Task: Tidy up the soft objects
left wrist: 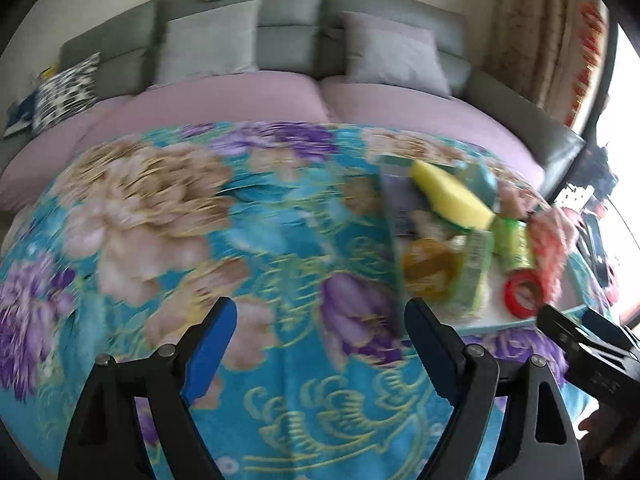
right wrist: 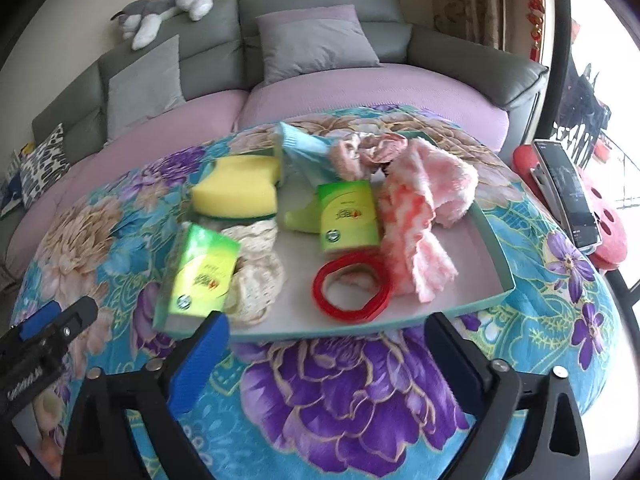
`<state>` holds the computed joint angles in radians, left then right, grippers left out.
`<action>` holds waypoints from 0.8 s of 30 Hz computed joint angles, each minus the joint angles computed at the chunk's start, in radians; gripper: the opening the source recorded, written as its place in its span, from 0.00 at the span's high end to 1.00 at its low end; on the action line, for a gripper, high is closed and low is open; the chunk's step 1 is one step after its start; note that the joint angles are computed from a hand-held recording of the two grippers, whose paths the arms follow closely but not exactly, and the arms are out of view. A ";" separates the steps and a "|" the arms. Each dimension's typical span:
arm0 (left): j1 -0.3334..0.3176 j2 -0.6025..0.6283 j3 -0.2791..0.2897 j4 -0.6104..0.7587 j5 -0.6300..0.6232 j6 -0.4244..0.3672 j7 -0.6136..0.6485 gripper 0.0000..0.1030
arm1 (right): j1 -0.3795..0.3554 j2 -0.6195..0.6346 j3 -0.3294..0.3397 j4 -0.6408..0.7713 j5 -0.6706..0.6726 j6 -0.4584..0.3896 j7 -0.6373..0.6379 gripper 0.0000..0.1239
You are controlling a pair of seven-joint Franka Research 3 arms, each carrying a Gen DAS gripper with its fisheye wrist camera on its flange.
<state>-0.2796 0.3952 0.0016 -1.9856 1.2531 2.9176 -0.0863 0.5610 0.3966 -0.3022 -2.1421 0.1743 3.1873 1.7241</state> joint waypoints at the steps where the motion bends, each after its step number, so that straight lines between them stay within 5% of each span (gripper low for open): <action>1: 0.000 -0.011 0.005 -0.017 -0.001 -0.011 -0.013 0.16 | 0.002 -0.007 0.003 -0.009 -0.001 0.004 -0.002 0.17; 5: 0.001 -0.039 0.004 -0.062 0.020 -0.056 -0.047 0.16 | -0.045 -0.032 0.069 -0.035 0.011 0.014 -0.034 0.17; 8: 0.012 -0.061 -0.012 -0.093 0.041 -0.078 -0.072 0.00 | -0.051 -0.046 0.089 -0.055 0.021 0.023 -0.047 0.17; 10: 0.012 -0.075 -0.015 -0.111 0.091 -0.091 -0.117 0.00 | -0.057 -0.050 0.105 -0.063 0.030 0.027 -0.058 0.17; 24: 0.051 -0.075 -0.069 -0.123 0.177 -0.109 -0.181 0.00 | 0.082 -0.029 0.007 -0.094 0.092 0.062 -0.098 0.17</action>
